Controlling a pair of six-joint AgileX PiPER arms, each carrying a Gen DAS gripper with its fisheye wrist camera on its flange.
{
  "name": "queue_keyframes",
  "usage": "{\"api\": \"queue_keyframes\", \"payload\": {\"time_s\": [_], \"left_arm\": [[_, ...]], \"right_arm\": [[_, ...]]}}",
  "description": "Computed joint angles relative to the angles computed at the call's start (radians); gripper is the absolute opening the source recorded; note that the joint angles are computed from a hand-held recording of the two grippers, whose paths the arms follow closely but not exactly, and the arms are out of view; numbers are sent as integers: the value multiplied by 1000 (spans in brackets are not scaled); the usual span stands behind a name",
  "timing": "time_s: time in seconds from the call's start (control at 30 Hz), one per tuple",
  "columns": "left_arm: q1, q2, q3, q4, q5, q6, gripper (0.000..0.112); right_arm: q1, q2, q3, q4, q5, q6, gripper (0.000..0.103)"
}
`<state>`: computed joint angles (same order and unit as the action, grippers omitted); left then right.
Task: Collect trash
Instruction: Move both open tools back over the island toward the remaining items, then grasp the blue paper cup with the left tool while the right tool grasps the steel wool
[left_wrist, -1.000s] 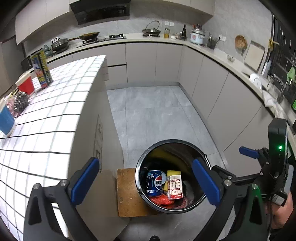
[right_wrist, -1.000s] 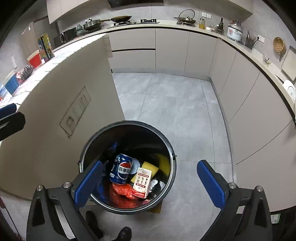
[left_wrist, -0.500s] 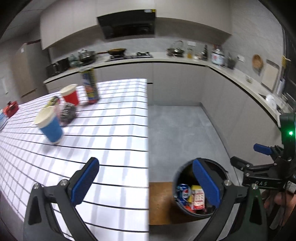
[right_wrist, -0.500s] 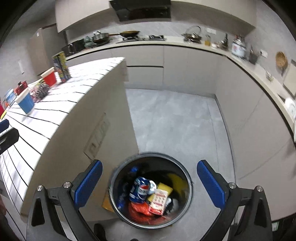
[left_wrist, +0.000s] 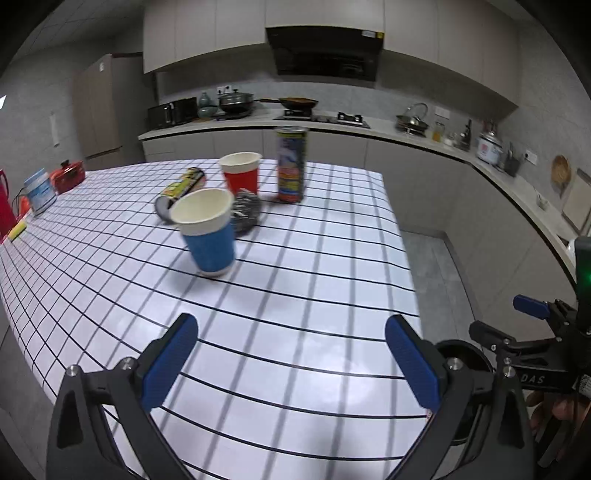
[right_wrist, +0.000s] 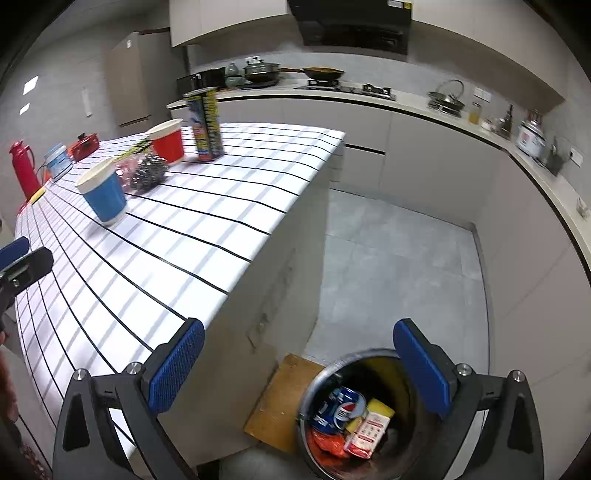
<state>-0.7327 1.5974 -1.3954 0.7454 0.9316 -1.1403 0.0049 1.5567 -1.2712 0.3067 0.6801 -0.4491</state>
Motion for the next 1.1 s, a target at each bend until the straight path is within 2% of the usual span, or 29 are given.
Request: {"api": "queue_keyframes", "payload": {"time_s": [0.1,0.3,0.6,0.8,0.93,1.1], "left_arm": [[61,-10,32,-28,-28,28,102],[206,-13,91,-90,-140,100,100],[381,99,-7,-213,-254,295,94],[474,197,-122,-412,-293,518,83],[530,243,-176,-558,-302,675,60],[590,237,-172,-585,-312,761,60]], "right_arm": [[52,29,-45,-35,7,56,103],[141,117,-175,-146,37,215,103],[240,315,-429,-270,118,397,103],[283,455,-630,-315,200,484,103],[308,539,-764,-335,254,521,103],[343,669,-982,-332,342,551,103]]}}
